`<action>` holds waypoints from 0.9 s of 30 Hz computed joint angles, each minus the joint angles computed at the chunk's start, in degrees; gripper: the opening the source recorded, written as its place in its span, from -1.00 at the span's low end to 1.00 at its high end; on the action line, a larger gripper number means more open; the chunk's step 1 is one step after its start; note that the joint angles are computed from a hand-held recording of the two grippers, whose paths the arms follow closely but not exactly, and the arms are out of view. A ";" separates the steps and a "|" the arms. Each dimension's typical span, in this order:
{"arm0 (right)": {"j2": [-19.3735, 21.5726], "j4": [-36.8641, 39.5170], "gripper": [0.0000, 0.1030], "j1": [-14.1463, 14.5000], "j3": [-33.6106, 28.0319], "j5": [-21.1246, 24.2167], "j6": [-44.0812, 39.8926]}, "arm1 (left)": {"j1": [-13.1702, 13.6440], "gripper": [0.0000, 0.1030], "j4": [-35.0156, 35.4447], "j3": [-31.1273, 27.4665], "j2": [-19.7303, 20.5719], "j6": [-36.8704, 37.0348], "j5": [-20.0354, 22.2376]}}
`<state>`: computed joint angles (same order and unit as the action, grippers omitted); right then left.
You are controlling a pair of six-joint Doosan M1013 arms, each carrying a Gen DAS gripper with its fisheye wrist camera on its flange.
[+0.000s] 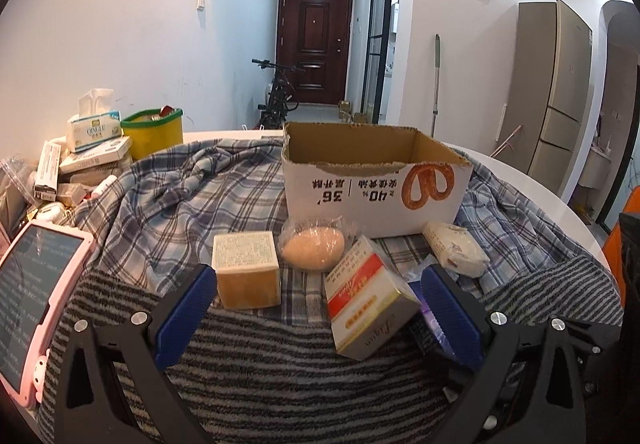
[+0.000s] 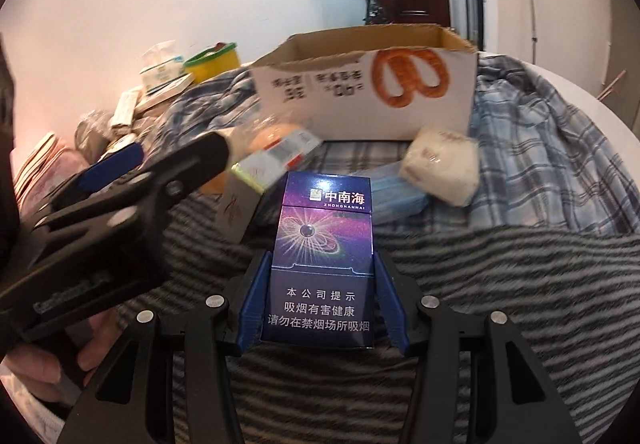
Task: Organize objects
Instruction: 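Close the left tool on the red-and-white Liqun pack while the right tool holds the blue pack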
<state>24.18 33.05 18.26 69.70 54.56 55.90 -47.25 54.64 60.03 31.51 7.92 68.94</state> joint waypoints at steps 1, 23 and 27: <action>-0.22 0.17 -0.02 -0.03 0.28 -0.03 -0.41 | 0.05 1.00 -0.39 0.07 -0.03 -0.02 -0.17; -0.93 -5.68 -0.02 -3.82 -0.79 -12.55 11.01 | 2.51 1.00 -12.46 -2.59 1.75 -1.82 -8.15; -0.55 -3.16 -0.02 -3.98 -1.11 -11.13 9.46 | 4.37 1.00 -17.30 -1.55 1.43 -6.52 -12.36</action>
<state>23.63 29.89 14.28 68.59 43.43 65.36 -42.88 37.34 58.48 32.94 1.40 56.57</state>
